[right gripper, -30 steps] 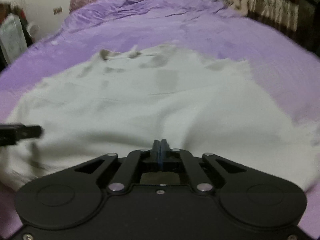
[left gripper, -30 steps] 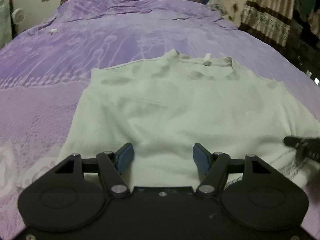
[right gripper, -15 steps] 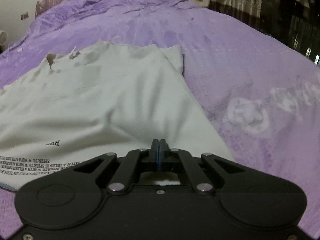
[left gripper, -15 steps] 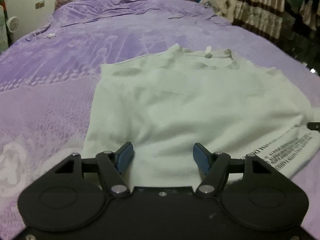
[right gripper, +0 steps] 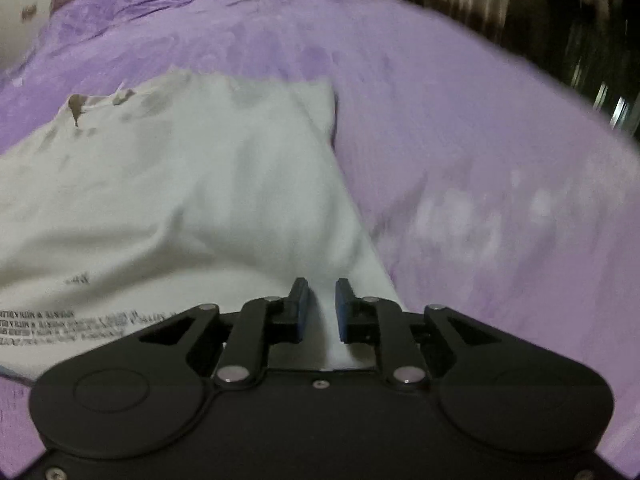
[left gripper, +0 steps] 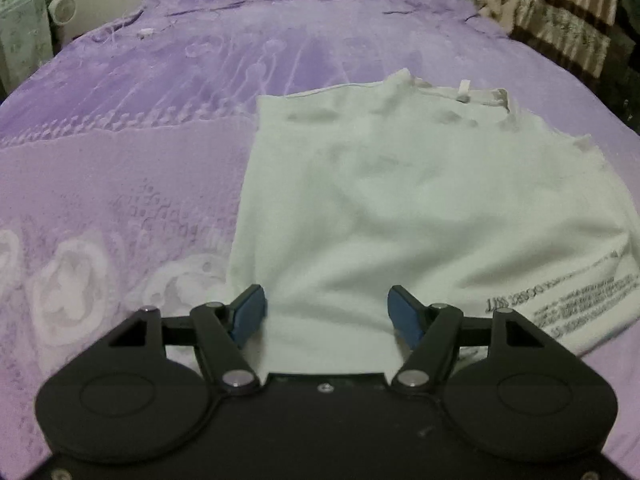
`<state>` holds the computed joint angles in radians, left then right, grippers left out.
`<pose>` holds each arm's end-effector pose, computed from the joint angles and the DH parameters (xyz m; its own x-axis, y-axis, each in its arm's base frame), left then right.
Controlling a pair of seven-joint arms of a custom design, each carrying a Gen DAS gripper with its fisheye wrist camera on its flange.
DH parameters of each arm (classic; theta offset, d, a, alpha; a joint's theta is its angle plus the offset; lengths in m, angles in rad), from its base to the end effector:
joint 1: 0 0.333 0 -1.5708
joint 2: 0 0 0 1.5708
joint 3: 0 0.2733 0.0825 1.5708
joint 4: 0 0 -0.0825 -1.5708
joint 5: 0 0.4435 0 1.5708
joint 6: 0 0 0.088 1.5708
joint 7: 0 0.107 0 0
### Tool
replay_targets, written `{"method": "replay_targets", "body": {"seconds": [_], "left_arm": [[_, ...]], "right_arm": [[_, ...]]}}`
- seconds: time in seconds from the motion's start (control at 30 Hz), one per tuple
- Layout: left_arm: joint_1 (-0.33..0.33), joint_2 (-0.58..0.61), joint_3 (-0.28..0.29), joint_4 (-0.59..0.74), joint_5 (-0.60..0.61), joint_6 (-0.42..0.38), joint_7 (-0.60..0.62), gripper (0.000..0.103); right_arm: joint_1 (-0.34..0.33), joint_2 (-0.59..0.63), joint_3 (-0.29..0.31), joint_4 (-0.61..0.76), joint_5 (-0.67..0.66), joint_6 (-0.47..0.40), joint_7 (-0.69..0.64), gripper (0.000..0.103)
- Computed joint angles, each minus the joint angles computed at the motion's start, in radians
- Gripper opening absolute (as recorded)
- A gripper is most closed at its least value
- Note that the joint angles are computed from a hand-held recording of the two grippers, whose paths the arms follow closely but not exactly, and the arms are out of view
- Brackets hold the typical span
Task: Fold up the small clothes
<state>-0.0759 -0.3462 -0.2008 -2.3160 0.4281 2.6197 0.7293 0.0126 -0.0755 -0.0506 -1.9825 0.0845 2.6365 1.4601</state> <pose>0.5358 -0.1659 0.4834 0.2171 -0.9729 0.0800 -0.7158 -0.2144 -0.6646 0.6439 -0.0272 0.5220 0.0167 -0.9998 -0.0097 -0.7438 -0.0060 -0.6684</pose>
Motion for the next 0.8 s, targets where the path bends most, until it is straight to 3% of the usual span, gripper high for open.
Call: {"method": "replay_targets", "body": {"seconds": [0.13, 0.2, 0.27, 0.37, 0.43, 0.53, 0.7, 0.8], "left_arm": [[-0.009, -0.099, 0.005, -0.068, -0.029, 0.004, -0.039, 0.07], [-0.027, -0.177, 0.026, -0.133, -0.097, 0.024, -0.081, 0.07], [-0.079, -0.252, 0.084, -0.222, -0.216, 0.075, -0.078, 0.07], [-0.123, -0.315, 0.139, -0.332, -0.369, 0.176, -0.129, 0.07], [-0.103, -0.302, 0.126, -0.364, -0.417, 0.259, -0.2, 0.07], [-0.054, -0.246, 0.089, -0.351, -0.438, 0.347, -0.309, 0.07], [-0.054, -0.165, 0.085, -0.259, -0.411, 0.336, -0.335, 0.07], [-0.074, -0.128, 0.1, -0.248, -0.41, 0.391, -0.324, 0.069]], "right_arm": [[0.021, -0.061, -0.036, -0.082, 0.259, 0.085, -0.184, 0.01], [0.017, -0.087, -0.057, -0.085, 0.358, 0.034, -0.201, 0.03], [0.015, -0.11, -0.089, -0.088, 0.496, -0.033, -0.22, 0.043], [0.001, -0.131, -0.119, -0.096, 0.657, -0.141, -0.196, 0.049], [-0.017, -0.137, -0.112, -0.104, 0.681, -0.178, -0.098, 0.052], [-0.022, -0.151, -0.096, -0.14, 0.721, -0.136, -0.006, 0.052], [-0.005, -0.18, -0.096, -0.191, 0.849, -0.061, 0.174, 0.053], [0.033, -0.166, -0.106, -0.197, 0.971, 0.012, 0.14, 0.057]]}}
